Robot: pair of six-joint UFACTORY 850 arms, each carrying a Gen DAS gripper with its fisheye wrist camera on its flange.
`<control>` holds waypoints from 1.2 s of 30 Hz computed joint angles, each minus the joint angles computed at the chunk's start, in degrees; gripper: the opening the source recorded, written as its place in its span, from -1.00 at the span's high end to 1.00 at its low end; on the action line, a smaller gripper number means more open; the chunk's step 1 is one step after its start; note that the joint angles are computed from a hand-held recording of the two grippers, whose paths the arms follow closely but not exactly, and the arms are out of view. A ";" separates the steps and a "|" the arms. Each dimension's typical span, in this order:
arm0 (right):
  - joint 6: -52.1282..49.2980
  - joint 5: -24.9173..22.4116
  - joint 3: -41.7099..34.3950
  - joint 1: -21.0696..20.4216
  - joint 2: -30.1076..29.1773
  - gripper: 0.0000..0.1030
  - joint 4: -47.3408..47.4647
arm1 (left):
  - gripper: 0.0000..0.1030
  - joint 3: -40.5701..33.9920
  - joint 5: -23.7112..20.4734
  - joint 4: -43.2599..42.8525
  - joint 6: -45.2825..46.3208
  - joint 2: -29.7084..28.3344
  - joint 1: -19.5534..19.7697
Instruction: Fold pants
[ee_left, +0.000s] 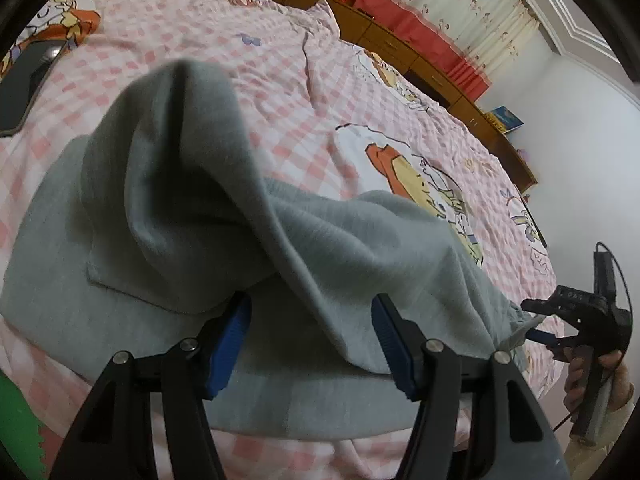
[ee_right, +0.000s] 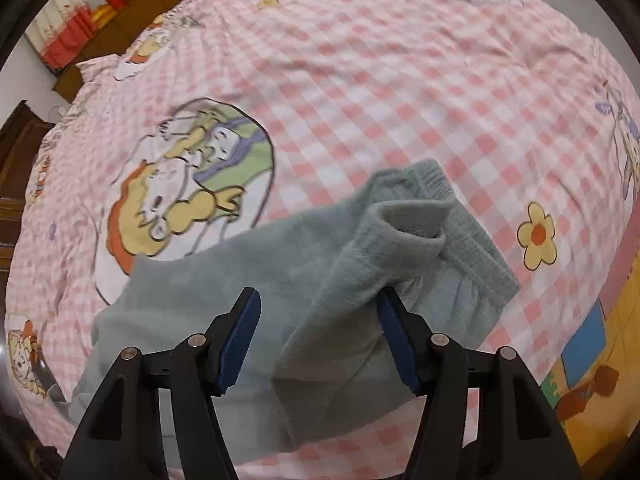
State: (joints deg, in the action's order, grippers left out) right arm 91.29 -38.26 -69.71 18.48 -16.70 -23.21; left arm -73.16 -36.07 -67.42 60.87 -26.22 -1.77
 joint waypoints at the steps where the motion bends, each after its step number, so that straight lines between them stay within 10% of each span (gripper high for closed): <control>1: 1.13 -0.69 0.86 0.14 0.48 -0.20 -0.91 | -0.27 -0.15 -0.22 0.01 -0.16 -0.25 0.06; 13: -2.20 16.74 19.74 -4.30 10.96 -0.09 6.88 | -0.27 -0.97 0.02 0.88 -1.65 -1.08 -0.95; 15: -2.60 16.68 19.83 -4.29 11.22 0.20 6.24 | -0.25 -0.90 2.02 1.41 -2.14 -0.85 -1.56; 17: -4.24 17.40 19.90 -4.52 11.55 0.40 6.44 | 0.00 -1.52 2.91 2.45 -3.55 -1.13 -1.98; 19: -5.72 18.57 20.27 -5.03 12.11 0.59 6.81 | 0.75 -2.56 1.85 3.77 -4.49 -1.68 -2.10; 24: -10.85 22.65 19.79 -6.84 14.21 0.79 6.87 | 0.91 -5.36 0.61 2.95 -0.95 -1.27 -2.13; 31: 11.31 25.42 21.10 -5.75 18.27 0.79 -22.95 | 0.90 -3.04 0.79 -9.54 14.36 5.41 -0.36; 36: -2.88 27.06 25.59 -6.10 16.38 0.79 -8.25 | 0.90 2.34 6.37 -2.33 12.17 5.32 -1.26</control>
State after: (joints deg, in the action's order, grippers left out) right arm 88.41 -11.20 -44.12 12.38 -0.32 -31.47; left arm -70.82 -29.70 -69.75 73.04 -20.90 -3.03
